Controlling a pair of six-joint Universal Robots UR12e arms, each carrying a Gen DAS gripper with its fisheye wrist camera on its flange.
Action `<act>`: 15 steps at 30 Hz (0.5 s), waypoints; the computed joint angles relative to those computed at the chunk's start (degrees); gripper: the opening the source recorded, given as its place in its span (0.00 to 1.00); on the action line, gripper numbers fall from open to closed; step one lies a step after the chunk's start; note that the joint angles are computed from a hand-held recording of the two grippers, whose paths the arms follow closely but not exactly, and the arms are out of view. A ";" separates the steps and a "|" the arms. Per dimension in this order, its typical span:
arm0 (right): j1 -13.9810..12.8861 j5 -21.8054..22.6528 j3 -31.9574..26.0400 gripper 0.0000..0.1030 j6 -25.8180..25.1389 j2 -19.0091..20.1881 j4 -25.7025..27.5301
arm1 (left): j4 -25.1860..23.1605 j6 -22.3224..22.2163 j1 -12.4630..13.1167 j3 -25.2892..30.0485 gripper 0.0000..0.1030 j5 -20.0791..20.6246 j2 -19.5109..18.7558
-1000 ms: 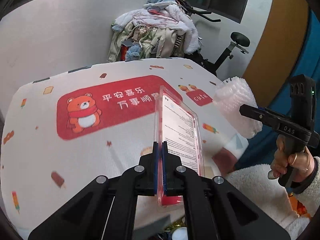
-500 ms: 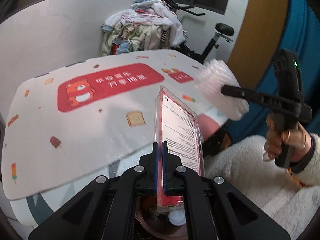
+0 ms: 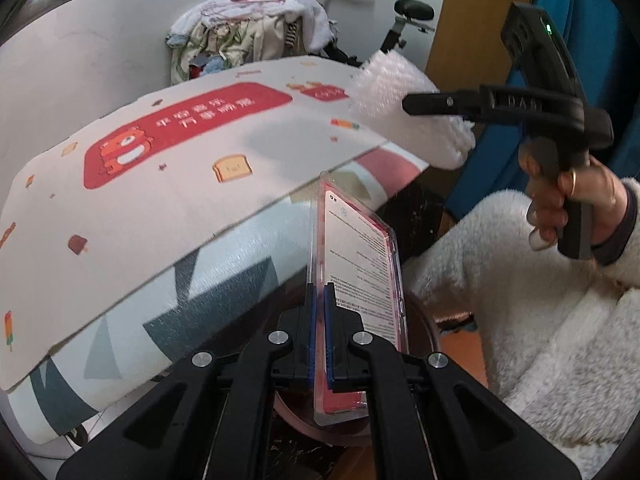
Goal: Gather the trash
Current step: 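Carry the pink card pack with the left tool over the bin while the right carries the bubble wrap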
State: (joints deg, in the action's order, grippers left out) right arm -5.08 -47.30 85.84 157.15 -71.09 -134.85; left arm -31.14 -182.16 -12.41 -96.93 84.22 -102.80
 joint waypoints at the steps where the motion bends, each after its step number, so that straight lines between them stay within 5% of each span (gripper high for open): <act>1: 0.03 -0.16 0.12 0.45 -0.23 0.00 0.24 | -0.28 0.50 -0.09 -0.03 0.04 -0.05 -0.17; 15: 0.17 -1.19 0.70 0.45 -1.30 0.26 1.89 | -3.29 1.77 -0.64 0.68 0.04 -0.79 -2.49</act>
State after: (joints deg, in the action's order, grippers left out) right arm -4.91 -48.49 86.54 155.85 -70.83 -132.96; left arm -34.42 -180.39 -13.06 -96.24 83.43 -105.29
